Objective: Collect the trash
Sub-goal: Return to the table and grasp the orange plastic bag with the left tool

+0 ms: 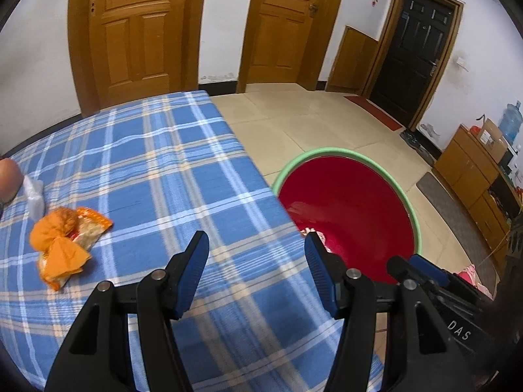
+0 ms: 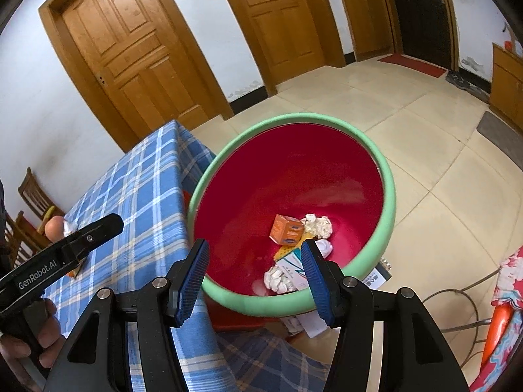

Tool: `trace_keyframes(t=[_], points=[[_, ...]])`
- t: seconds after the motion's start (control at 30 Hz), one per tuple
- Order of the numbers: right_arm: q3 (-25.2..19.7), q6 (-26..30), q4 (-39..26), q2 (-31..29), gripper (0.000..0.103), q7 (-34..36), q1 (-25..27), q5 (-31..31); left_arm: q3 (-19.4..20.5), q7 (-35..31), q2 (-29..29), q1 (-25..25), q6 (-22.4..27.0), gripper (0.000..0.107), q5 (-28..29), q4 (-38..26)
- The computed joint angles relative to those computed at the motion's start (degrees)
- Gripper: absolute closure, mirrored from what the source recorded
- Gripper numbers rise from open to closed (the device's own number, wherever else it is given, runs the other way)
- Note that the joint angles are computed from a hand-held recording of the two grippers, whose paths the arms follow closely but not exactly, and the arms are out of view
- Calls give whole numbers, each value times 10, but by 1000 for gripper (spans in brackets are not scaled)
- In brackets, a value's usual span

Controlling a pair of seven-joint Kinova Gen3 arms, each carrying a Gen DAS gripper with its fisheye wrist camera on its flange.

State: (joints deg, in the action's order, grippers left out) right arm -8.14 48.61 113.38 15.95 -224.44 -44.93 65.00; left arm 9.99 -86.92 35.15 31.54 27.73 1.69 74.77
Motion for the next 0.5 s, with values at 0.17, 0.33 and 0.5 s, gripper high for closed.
trace_keyframes(t=[0.17,0.33,0.5], points=[[-1,3,-17,7,44,17,-5,1,-17,18,-17,-1,-17,47,-6,28],[2,-1,-35,16,44,36,-9,2,-28,37,-33,-7,-27,47,-15,53],[8,-7,-56,27,43,63,-15,-1,-39,59,-45,-15,-36,46,-23,72]])
